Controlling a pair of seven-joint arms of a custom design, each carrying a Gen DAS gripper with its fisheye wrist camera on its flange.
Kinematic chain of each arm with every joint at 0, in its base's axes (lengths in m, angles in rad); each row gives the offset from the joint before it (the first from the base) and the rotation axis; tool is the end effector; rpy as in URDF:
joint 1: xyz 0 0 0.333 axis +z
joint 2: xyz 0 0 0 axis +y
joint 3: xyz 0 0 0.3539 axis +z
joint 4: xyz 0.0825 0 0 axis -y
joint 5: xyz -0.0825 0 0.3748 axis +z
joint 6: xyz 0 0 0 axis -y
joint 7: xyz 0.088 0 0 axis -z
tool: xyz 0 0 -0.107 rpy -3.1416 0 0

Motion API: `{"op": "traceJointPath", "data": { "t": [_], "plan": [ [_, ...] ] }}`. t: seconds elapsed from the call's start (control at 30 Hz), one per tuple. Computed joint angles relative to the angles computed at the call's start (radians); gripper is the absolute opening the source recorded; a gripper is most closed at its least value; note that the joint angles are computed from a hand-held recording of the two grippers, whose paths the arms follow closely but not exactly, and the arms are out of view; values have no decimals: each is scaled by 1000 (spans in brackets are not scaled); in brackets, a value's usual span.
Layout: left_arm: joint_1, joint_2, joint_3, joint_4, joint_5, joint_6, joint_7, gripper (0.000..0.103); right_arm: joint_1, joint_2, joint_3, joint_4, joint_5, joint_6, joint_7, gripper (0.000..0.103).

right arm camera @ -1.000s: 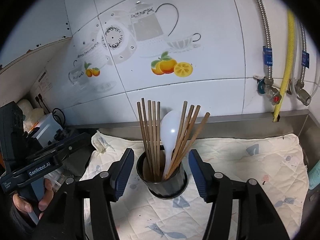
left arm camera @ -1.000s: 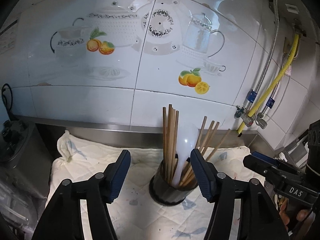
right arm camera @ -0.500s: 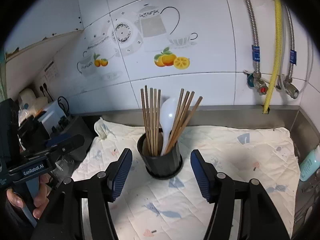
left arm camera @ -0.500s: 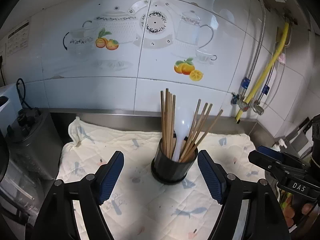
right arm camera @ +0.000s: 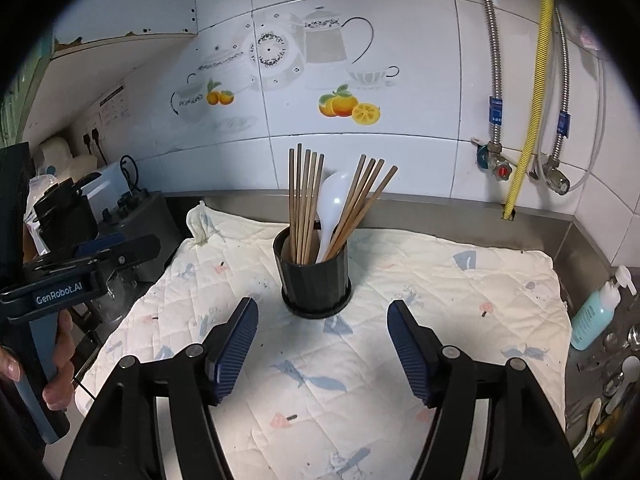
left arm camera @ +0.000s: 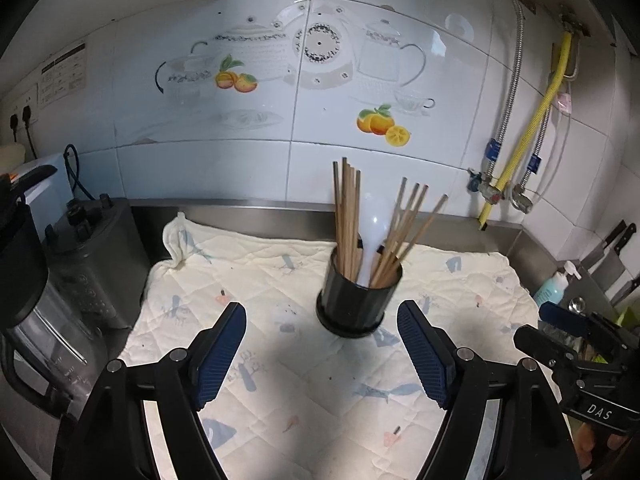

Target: Organize utensils

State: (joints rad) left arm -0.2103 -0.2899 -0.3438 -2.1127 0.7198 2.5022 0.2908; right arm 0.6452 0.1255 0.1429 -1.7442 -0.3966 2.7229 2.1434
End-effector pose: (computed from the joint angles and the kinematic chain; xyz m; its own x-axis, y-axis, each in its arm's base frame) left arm 0.4124 -0.2879 0.6427 0.1797 -0.9717 0.1531 -0.5793 -0.2303 -0.7819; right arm 0.4497 0.4637 0.6365 0.5076 -0.8580 -0.0787 -0.5743 -0.2688 -0.7733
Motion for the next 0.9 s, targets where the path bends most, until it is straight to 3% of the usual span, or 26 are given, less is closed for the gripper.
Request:
{"op": "traceJointPath", "data": {
  "t": [0.47, 0.9],
  "plan": [
    [-40, 4, -33, 17, -5, -139, -4, 84, -38, -84, 29, -107, -50, 16, 76, 74],
    [-68, -7, -43, 3, 8, -185, -36, 84, -72, -106, 51, -135, -36, 23, 69, 76]
  ]
}}
